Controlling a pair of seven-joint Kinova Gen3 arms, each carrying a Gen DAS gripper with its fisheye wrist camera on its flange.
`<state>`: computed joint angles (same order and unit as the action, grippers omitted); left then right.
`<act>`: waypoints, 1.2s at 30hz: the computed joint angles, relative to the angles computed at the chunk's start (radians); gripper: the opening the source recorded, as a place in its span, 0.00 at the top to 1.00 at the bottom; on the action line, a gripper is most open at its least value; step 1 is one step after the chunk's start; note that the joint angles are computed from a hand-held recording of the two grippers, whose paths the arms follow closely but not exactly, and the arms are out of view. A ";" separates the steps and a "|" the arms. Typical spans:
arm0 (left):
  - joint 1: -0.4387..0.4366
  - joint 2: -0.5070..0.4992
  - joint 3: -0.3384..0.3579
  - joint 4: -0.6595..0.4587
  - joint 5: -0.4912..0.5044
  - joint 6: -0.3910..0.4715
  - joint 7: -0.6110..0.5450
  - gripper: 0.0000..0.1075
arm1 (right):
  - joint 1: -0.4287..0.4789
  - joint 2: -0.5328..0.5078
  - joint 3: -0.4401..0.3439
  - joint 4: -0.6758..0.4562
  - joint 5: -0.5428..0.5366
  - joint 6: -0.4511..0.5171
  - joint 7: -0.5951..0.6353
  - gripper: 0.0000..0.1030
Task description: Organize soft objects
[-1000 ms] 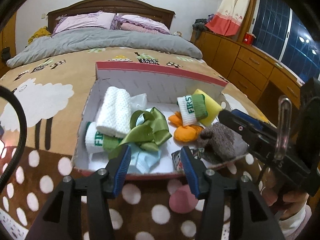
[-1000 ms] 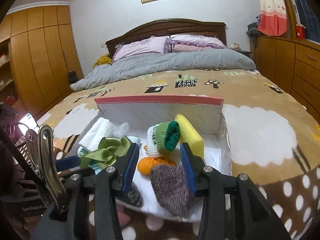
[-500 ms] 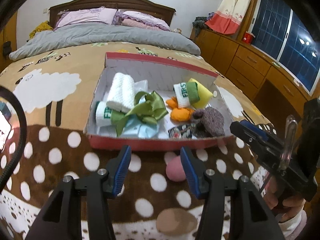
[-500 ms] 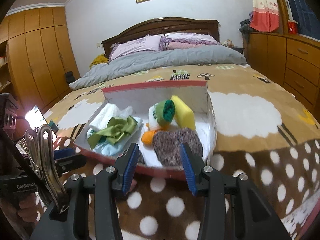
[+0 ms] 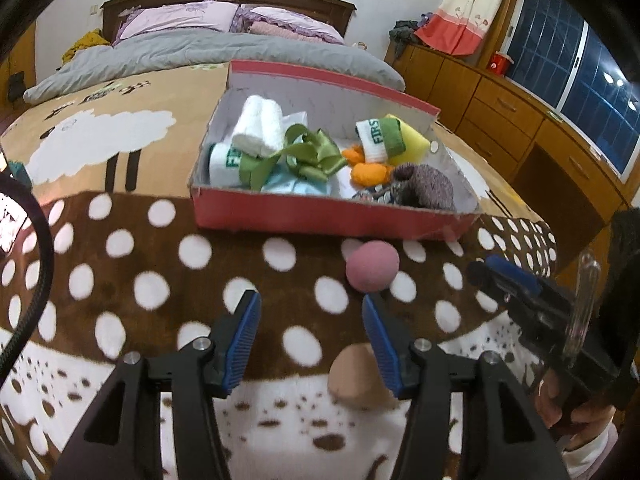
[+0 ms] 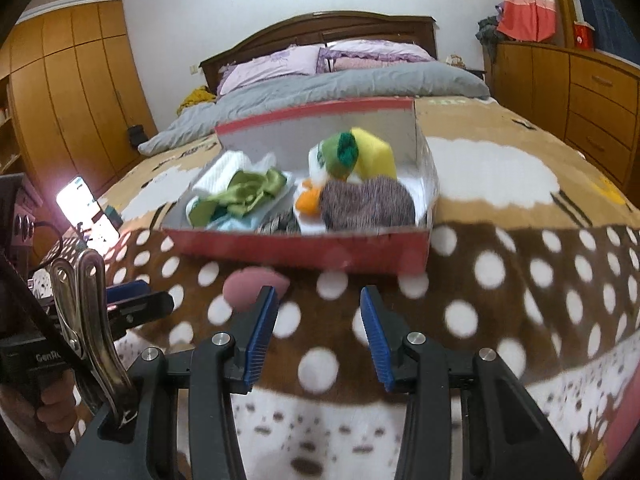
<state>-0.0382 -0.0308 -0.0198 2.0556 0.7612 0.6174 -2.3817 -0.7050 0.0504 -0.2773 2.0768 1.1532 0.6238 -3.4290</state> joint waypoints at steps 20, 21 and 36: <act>-0.012 0.013 -0.004 0.050 0.087 0.134 -0.131 0.42 | -0.066 -0.004 -0.039 0.022 -0.031 0.084 -0.050 0.57; -0.012 0.016 -0.002 0.052 0.097 0.137 -0.141 0.42 | -0.067 -0.004 -0.039 0.023 -0.030 0.086 -0.053 0.57; -0.046 -0.032 -0.018 0.071 0.145 0.093 -0.194 0.68 | -0.034 0.023 -0.006 -0.012 -0.046 -0.008 0.031 0.57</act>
